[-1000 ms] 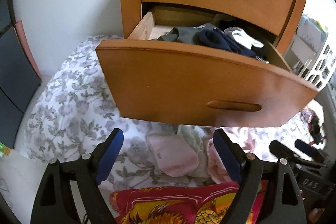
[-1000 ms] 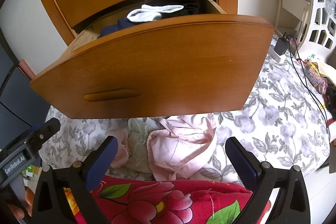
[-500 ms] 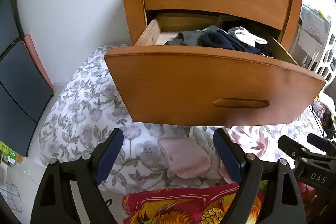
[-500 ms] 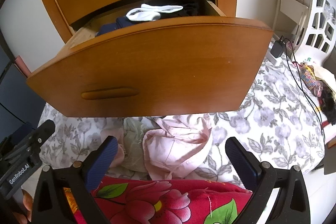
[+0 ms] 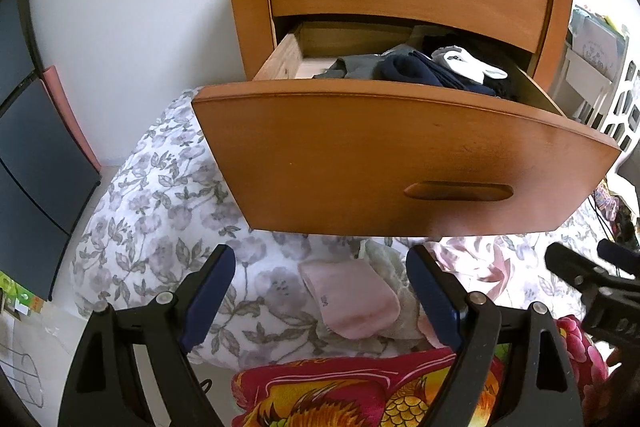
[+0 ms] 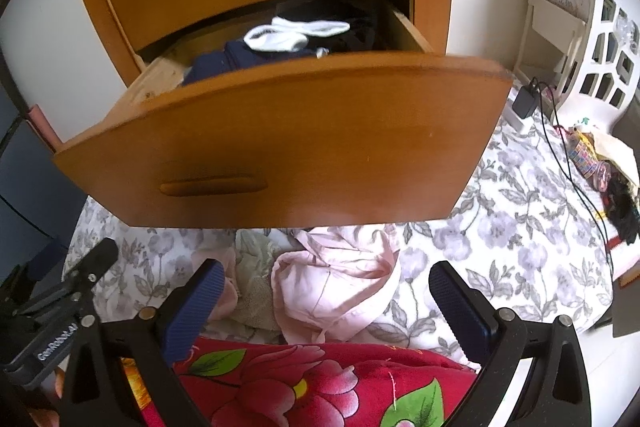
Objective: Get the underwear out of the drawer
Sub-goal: 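Reach the right tool down into the drawer toward the white sock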
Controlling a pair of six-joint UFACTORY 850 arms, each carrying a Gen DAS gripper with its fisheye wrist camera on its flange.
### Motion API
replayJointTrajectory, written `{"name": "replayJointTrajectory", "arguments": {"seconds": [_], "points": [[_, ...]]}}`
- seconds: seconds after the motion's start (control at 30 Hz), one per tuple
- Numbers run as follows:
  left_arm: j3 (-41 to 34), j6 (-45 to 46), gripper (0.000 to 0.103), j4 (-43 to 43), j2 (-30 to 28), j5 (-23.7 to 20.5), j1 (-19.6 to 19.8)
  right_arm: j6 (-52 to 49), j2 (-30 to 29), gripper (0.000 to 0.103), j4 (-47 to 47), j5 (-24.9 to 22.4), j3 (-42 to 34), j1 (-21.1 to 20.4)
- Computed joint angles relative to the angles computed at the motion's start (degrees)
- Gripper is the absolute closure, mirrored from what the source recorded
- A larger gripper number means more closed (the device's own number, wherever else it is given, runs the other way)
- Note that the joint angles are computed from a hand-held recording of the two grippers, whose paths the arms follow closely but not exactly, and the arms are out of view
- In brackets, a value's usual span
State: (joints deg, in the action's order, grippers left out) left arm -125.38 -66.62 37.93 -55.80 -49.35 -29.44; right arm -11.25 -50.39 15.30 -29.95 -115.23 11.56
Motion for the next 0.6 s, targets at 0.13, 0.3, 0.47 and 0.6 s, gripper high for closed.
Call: {"name": "replayJointTrajectory", "arguments": {"seconds": [0.13, 0.3, 0.47, 0.6], "points": [[-0.10, 0.44, 0.015, -0.63, -0.08, 0.29, 0.13, -2.39, 1.29, 0.000, 1.62, 0.73, 0.25, -0.21], [-0.25, -0.16, 0.015, -0.15, -0.18, 0.02, 0.05, -6.80, 2.10, 0.000, 6.37, 0.69, -2.11, -1.10], [-0.49, -1.10, 0.015, 0.81, -0.33, -0.62, -0.13, -9.09, 0.32, 0.000, 7.61, -1.68, -9.20, -1.51], [0.24, -0.77, 0.015, 0.15, 0.08, 0.24, 0.09, -8.74, -4.42, 0.000, 9.74, -8.10, -20.36, -2.16]]}}
